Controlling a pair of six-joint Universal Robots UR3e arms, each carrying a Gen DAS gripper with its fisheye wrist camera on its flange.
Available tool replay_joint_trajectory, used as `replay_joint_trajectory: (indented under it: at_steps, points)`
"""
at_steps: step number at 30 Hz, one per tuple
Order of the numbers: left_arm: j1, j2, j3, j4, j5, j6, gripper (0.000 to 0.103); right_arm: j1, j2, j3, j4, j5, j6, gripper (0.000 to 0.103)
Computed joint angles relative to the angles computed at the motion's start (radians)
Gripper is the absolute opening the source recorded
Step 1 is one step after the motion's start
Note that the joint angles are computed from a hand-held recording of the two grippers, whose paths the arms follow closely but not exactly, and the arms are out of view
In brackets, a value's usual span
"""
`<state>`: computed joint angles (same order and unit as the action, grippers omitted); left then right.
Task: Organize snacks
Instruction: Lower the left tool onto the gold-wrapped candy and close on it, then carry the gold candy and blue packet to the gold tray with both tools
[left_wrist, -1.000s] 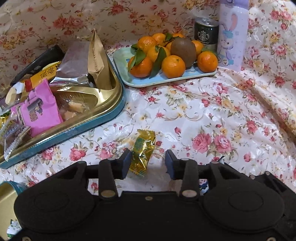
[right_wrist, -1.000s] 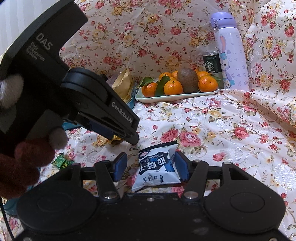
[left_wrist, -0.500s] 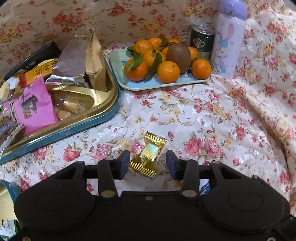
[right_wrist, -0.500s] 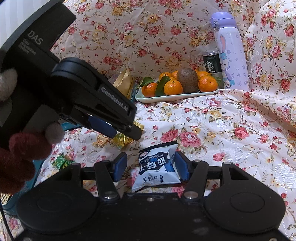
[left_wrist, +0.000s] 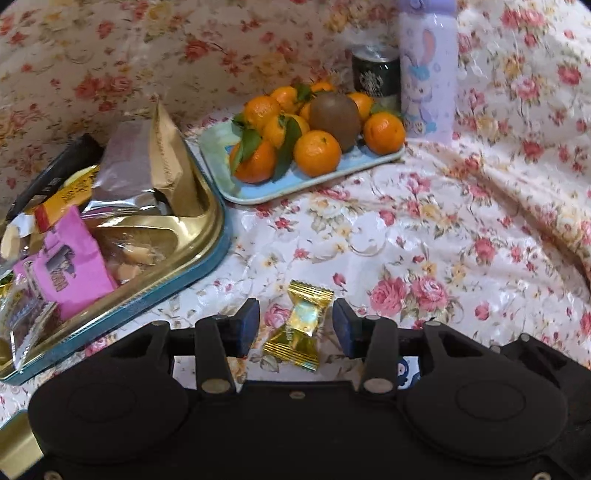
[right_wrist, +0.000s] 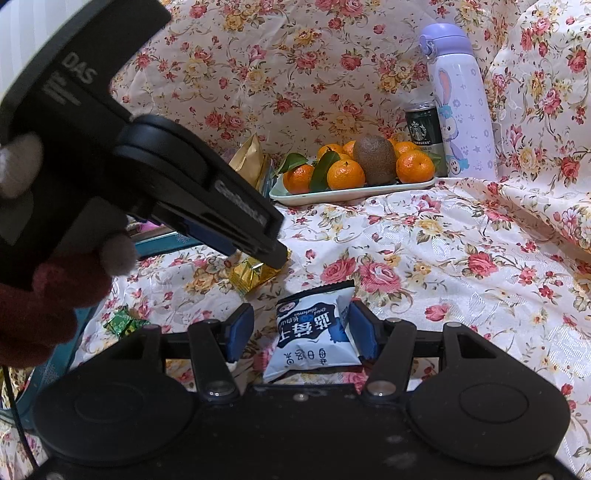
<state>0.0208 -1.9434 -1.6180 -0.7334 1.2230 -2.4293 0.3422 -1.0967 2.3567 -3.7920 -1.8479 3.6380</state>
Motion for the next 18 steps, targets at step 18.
replay_joint_trajectory:
  at_steps: [18]
  points:
    - [0.081,0.112,-0.125,-0.038,-0.002,-0.153,0.026,0.119,-0.051,-0.106,0.281,-0.183,-0.013,0.043]
